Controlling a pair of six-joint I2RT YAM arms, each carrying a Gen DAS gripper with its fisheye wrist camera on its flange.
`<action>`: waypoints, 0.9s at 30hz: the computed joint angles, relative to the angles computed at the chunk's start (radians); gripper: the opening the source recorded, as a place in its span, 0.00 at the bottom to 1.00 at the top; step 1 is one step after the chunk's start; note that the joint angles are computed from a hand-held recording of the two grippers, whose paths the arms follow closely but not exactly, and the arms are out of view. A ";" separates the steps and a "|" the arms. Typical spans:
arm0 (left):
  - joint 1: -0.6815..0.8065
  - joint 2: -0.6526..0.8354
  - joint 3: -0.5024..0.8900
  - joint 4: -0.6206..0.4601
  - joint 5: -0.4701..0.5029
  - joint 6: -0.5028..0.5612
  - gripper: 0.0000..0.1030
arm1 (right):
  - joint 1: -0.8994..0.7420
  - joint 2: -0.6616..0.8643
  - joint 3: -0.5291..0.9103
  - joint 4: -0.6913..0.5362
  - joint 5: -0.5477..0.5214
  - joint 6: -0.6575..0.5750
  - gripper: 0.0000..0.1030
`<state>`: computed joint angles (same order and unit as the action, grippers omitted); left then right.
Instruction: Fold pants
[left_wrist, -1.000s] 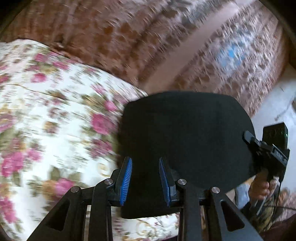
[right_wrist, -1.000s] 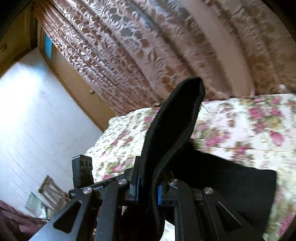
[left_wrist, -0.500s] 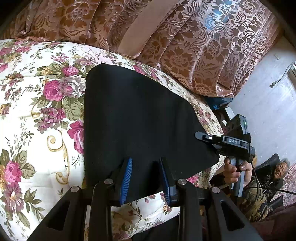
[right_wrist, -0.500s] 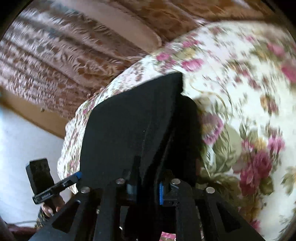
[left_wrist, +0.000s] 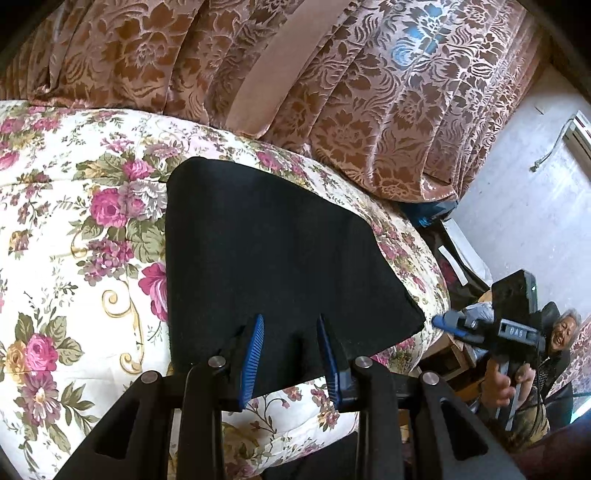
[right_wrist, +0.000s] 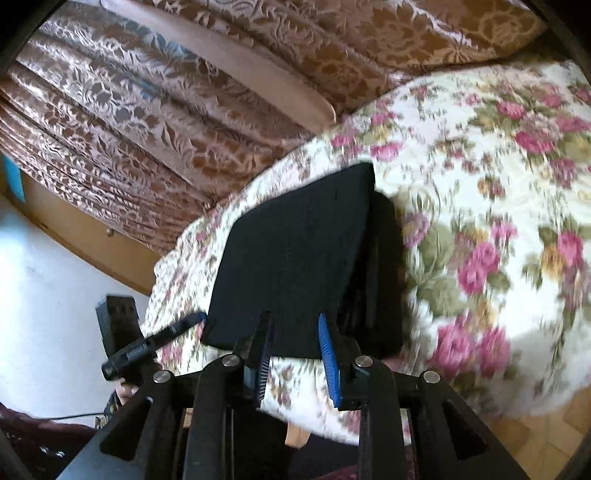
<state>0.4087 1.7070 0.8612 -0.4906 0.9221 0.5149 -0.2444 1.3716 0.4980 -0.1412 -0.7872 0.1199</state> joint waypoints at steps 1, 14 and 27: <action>0.001 0.001 -0.002 0.000 0.001 0.002 0.29 | 0.017 0.004 -0.013 0.015 0.006 0.019 0.26; -0.029 0.042 -0.031 -0.005 -0.085 0.077 0.29 | 0.092 0.090 -0.063 0.185 0.167 0.164 0.06; -0.058 -0.165 -0.132 0.149 -0.188 -0.031 0.29 | 0.057 0.158 -0.055 0.150 0.186 0.101 0.16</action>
<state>0.3510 1.5422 0.7291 -0.3413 0.7341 0.4844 -0.1875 1.5291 0.4433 0.0085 -0.6010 0.2206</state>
